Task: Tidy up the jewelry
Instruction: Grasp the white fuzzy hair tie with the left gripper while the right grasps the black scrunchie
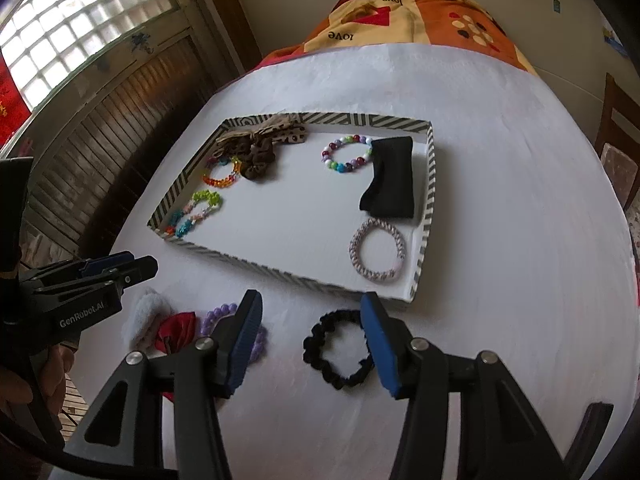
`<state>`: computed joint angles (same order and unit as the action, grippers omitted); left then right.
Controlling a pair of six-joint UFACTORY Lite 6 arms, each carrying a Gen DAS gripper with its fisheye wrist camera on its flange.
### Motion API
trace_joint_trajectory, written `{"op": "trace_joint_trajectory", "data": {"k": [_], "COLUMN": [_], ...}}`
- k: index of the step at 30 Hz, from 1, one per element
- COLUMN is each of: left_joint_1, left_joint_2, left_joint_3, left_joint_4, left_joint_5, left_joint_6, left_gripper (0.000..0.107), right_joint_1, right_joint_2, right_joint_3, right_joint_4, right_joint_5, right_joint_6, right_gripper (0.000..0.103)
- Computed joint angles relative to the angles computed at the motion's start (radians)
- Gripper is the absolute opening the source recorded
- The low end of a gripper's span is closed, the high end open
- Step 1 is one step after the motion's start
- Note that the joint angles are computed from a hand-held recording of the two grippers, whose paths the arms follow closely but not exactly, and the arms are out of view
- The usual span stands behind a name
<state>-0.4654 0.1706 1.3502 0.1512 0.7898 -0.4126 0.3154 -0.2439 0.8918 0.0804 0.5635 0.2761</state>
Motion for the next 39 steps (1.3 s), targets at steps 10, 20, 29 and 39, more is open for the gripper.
{"op": "trace_joint_trajectory", "data": {"k": [10,20,29,39], "left_joint_1": [0.006,0.144,0.272,0.39], "left_joint_2": [-0.07,-0.102,-0.132,-0.166], "left_joint_3": [-0.094,-0.149,-0.207,-0.328], "left_joint_4": [-0.056,-0.236,-0.335,-0.472], "left_joint_5": [-0.009,0.006,0.034,0.064], "left_joint_6": [0.047,0.218,0.353,0.593], "left_gripper": [0.015,0.015,0.015,0.027], "right_joint_1": [0.067,0.034,-0.006,-0.114], "right_joint_2": [-0.086,-0.149,-0.186,-0.072], "right_joint_3": [-0.08,-0.217,-0.316,-0.284], "right_joint_4": [-0.067,-0.027,0.035,0.107], "right_joint_5": [0.019,0.011,-0.009,-0.078], "right_joint_6": [0.105,0.072,-0.004,-0.147], "right_gripper": [0.055,0.055,0.055,0.055]}}
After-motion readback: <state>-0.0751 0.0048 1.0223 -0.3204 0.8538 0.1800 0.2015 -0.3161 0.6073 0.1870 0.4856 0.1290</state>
